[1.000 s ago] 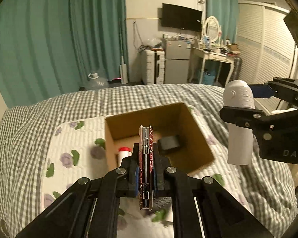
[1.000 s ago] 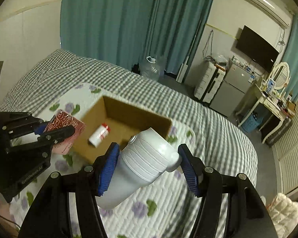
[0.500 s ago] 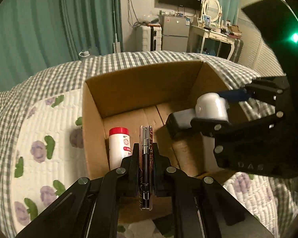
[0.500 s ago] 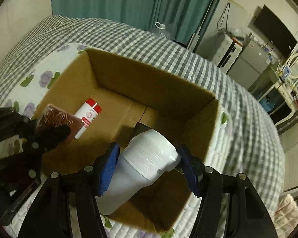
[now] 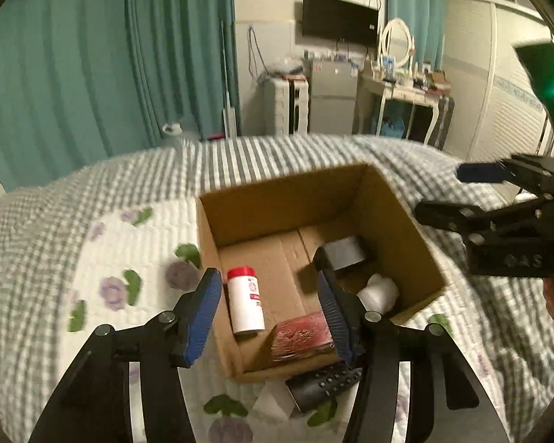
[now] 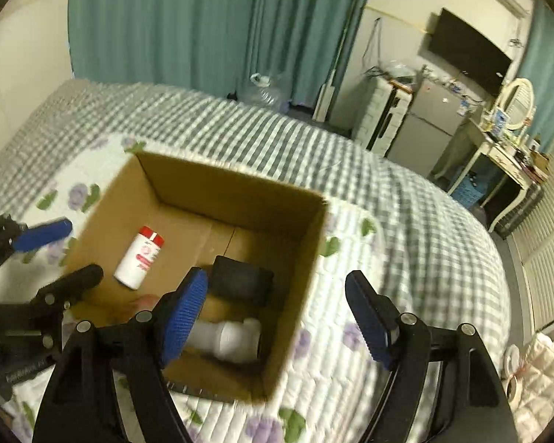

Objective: Organize rigid objects
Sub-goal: 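Lower the pink card case into the box with the left tool while the right drops the white cylinder, then grasp the white charger with the left tool while the right grasps the white pad, place both in box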

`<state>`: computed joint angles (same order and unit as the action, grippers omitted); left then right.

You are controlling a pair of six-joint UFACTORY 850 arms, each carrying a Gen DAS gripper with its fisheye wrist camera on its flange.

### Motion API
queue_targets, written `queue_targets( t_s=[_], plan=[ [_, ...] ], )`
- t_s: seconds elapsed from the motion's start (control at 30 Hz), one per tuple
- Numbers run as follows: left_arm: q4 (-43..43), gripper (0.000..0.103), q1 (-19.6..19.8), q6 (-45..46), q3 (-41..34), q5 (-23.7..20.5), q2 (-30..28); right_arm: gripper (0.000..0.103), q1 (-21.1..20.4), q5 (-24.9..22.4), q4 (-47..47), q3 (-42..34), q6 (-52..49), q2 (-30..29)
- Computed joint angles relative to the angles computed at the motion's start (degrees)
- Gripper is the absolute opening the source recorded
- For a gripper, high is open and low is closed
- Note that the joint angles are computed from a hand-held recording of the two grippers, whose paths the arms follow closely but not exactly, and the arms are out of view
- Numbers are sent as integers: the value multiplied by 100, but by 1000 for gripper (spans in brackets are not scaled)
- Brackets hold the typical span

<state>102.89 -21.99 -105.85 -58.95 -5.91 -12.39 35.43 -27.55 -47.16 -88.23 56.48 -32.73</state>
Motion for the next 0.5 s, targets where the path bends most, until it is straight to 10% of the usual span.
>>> queue_targets(
  t_s=[0.13, 0.5],
  plan=[
    [51, 76, -110, -46, 381, -247, 724, 87, 275, -348, -477, 571, 604, 749],
    [55, 85, -215, -45, 1453, -736, 2092, 103, 1351, -1189, -2250, 1672, 3451, 1986]
  ],
)
